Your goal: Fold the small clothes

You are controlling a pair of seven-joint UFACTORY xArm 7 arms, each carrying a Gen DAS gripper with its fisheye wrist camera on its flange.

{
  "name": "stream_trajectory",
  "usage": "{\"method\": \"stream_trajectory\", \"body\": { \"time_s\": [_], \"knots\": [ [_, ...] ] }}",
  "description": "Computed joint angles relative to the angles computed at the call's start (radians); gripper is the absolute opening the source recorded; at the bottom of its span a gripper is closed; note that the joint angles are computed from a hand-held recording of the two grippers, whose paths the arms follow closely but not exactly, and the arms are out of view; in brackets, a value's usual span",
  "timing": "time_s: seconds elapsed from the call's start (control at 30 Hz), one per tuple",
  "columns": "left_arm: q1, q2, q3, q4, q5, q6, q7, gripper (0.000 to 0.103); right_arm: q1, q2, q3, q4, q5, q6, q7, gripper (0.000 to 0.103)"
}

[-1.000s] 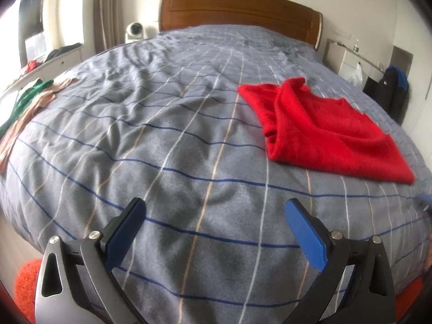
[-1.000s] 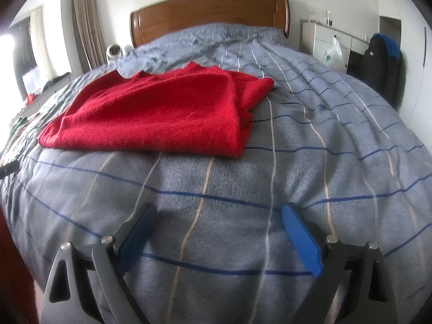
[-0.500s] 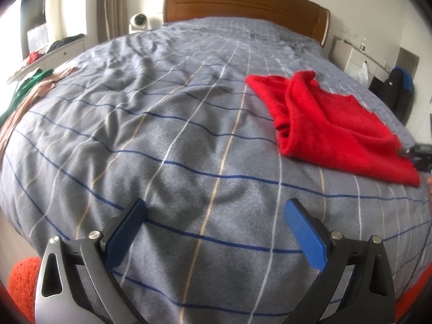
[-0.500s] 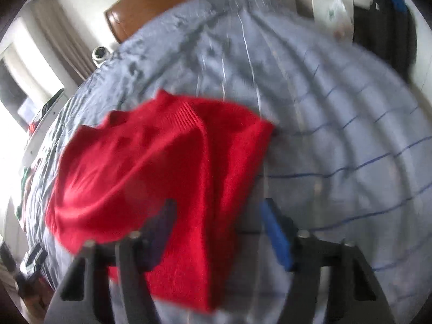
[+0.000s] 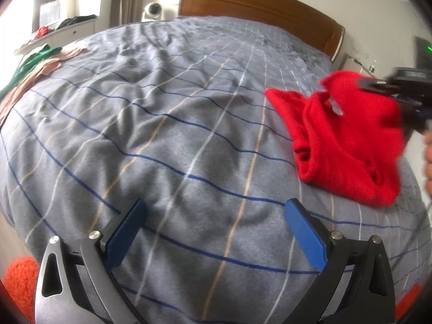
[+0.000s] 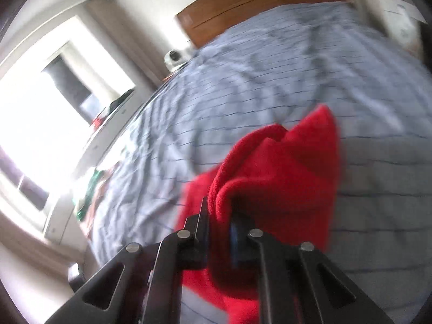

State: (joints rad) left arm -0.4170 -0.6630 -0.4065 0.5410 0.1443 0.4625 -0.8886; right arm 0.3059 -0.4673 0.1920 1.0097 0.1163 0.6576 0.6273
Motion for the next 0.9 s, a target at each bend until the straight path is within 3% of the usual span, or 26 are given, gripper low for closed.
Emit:
{"method": "stream_trajectory", "body": {
  "time_s": [0.1,0.2,0.33,0.47,0.53,0.63,0.73,0.83,0.9],
  "knots": [
    [-0.001,-0.007,0.016,-0.009,-0.01,0.006,0.0,0.102,-0.01,0.153,0.073,0.074,-0.095,0.001,0.033,0.012],
    [-0.008,-0.013,0.033,-0.016,-0.025,0.001,0.008,0.102,0.051,0.23,0.024,0.091,0.02,0.021,-0.017,0.036],
    [-0.017,-0.003,0.049,-0.014,-0.049,-0.009,0.021,0.102,0.102,0.102,-0.043,-0.012,0.186,-0.096,-0.093,0.058],
    [-0.029,0.003,0.066,-0.018,-0.075,-0.024,0.035,0.102,0.08,-0.025,-0.04,-0.073,0.177,-0.147,-0.093,0.073],
    [-0.036,-0.001,0.077,-0.024,-0.09,-0.031,0.044,0.102,0.044,-0.081,-0.018,-0.105,0.131,-0.149,-0.062,0.074],
    [-0.032,-0.003,0.073,-0.024,-0.093,-0.027,0.052,0.102,-0.072,-0.081,0.066,-0.086,-0.008,-0.045,0.078,0.074],
    [-0.029,-0.008,0.066,-0.024,-0.091,-0.019,0.057,0.102,-0.059,-0.006,0.087,-0.068,-0.052,-0.027,0.119,0.048],
    [-0.028,-0.013,0.065,-0.027,-0.093,-0.021,0.057,0.102,0.012,0.11,0.129,-0.01,-0.15,-0.054,0.018,0.045],
    [-0.029,-0.017,0.064,-0.03,-0.096,-0.018,0.056,0.102,0.107,0.211,0.104,0.06,-0.111,0.028,-0.086,0.044]
  ]
}}
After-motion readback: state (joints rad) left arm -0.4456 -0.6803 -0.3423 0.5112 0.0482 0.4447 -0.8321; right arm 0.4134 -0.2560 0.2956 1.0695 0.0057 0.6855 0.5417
